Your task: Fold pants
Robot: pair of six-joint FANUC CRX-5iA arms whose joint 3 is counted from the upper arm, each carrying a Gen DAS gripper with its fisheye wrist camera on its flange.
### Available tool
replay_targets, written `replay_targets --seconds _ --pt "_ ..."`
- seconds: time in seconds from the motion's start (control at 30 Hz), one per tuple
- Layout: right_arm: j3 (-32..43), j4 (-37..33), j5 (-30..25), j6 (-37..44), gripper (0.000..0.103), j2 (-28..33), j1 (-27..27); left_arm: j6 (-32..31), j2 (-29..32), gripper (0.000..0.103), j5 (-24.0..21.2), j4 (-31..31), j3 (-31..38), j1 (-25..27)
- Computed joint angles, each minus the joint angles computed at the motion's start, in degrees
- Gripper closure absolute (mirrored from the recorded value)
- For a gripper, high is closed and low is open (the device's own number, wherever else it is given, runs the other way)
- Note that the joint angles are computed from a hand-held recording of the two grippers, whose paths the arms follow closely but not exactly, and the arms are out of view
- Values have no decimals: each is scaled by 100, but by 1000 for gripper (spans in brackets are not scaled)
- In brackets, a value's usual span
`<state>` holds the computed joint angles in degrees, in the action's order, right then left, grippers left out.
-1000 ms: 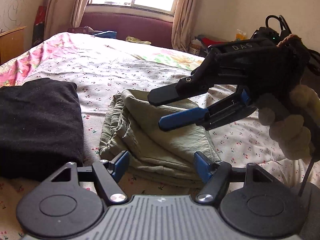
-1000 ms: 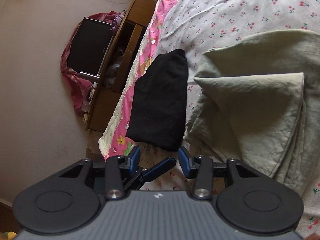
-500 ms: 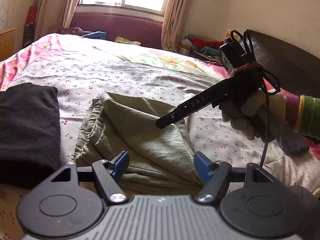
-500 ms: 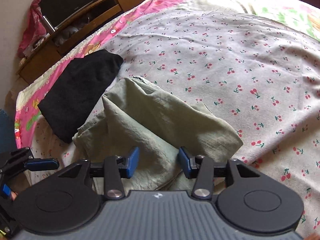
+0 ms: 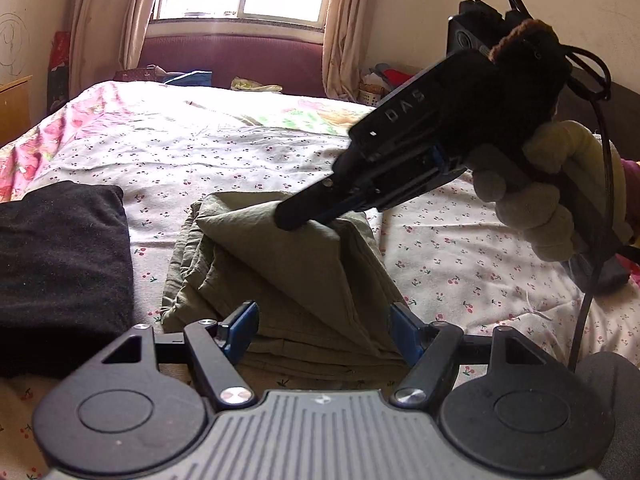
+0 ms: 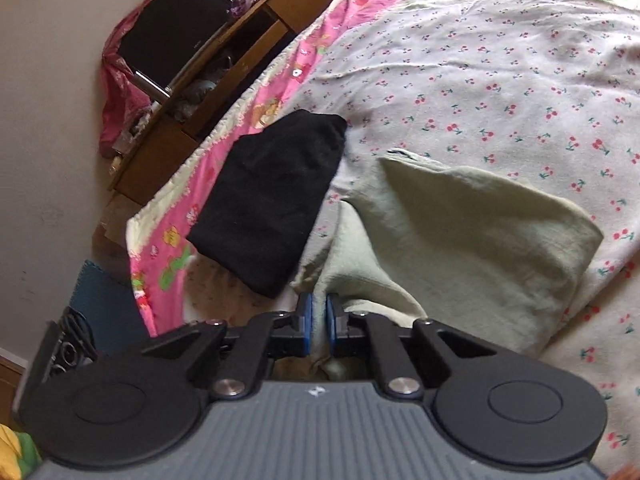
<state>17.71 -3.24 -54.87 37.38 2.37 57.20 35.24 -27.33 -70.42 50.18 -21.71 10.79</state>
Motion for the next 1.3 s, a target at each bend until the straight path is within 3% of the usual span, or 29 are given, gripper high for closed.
replay_targets --seconds 0.07,0.13,0.17,0.4,0.5,0.67,0.73,0.87,0.9,0.97,1.03,1.17,1.3 --pt "-99 6 762 -487 88 85 130 21 -52 19 -9 -39 -16 36" --pt "272 -587 786 -90 69 333 66 137 -107 19 11 -131 -34 91" --pt "409 -539 661 34 67 424 103 233 -120 19 -6 -129 -46 142" --pt "483 1918 -400 -739 64 715 464 1497 201 17 26 -574 233 177" --pt "663 2458 -854 -411 62 1026 399 1603 273 17 90 -657 291 182" --pt "1099 1997 -873 733 53 1402 76 1585 468 16 14 -937 495 102" --pt "1255 1632 -821 1229 42 1508 -62 1619 622 16 -125 -1001 589 45" --pt "1695 1196 -1188 1805 42 1878 -247 1713 841 18 -252 -1260 761 -84" --pt "1708 1249 -1252 1791 45 1934 -247 1701 867 25 -272 -1239 764 -76" --pt "1602 1179 -1211 1602 60 1897 -284 1593 860 41 -295 -1174 745 -47" --pt "1325 1106 -952 1198 93 1671 -291 1556 810 52 -214 -1189 722 -53" --pt "740 1304 -496 433 98 1176 -197 1473 720 70 -110 -980 659 54" --pt "250 1836 -62 -431 99 826 -84 1335 678 71 152 -686 651 135"
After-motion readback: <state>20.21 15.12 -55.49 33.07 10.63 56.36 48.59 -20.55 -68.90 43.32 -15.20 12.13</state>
